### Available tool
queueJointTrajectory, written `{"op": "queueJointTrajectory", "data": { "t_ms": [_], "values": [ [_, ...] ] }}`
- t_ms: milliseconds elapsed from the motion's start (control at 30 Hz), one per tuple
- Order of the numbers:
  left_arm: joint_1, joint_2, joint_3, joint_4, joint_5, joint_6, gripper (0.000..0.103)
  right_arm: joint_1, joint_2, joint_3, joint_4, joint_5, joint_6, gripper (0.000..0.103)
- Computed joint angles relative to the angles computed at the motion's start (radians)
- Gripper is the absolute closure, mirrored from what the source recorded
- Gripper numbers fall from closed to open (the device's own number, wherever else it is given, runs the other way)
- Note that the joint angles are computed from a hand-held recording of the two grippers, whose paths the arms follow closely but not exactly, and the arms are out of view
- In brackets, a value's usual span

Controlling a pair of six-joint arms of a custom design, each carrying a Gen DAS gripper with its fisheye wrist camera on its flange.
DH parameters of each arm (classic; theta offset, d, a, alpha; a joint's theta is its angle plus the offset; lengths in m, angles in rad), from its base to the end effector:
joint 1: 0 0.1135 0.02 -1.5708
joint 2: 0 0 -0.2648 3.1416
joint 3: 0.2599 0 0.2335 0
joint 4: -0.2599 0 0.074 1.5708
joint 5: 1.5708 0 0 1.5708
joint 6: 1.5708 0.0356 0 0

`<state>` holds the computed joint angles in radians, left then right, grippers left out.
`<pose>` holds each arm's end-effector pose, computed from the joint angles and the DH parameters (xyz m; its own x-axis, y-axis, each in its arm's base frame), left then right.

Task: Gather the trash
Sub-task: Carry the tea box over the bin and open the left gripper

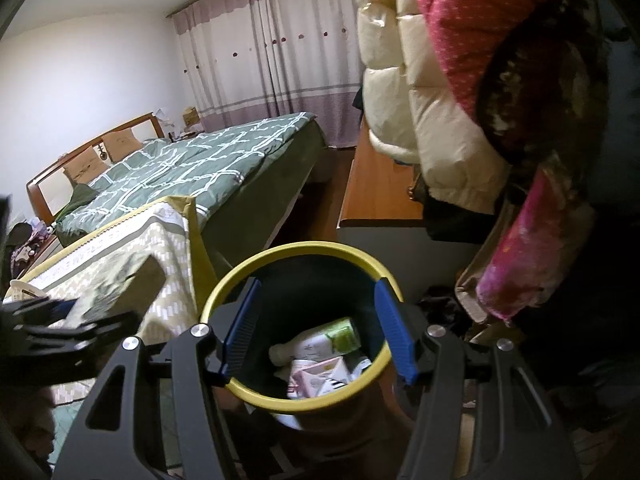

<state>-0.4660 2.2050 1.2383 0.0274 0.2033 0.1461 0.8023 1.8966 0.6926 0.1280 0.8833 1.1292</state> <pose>0.3709 -0.1946 0.0873 -0.6338 0.4784 -0.6078 0.6457 0.7599 -0.0753 0.2197 0.1876 0.0902 -0.4433 0.3669 -0.8178 0.4670 0.8733 0.1386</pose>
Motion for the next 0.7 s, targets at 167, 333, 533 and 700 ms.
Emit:
{"op": "queueJointTrajectory", "data": {
  "t_ms": [167, 333, 533, 700],
  "values": [
    [-0.106, 0.147, 0.232, -0.107, -0.048, -0.036, 0.031, -0.008, -0.034, -0.061, 0.015, 0.000, 0.016, 0.047],
    [-0.161, 0.275, 0.434, -0.201, -0.076, -0.062, 0.030, -0.029, -0.047, -0.111, 0.049, -0.014, 0.029, 0.047],
    [-0.170, 0.308, 0.497, -0.193, -0.109, -0.110, 0.012, -0.032, -0.062, -0.138, 0.052, -0.013, 0.055, 0.046],
    [-0.092, 0.072, 0.137, 0.033, -0.078, -0.088, 0.009, -0.016, -0.048, -0.090, 0.031, -0.014, 0.036, 0.044]
  ]
}}
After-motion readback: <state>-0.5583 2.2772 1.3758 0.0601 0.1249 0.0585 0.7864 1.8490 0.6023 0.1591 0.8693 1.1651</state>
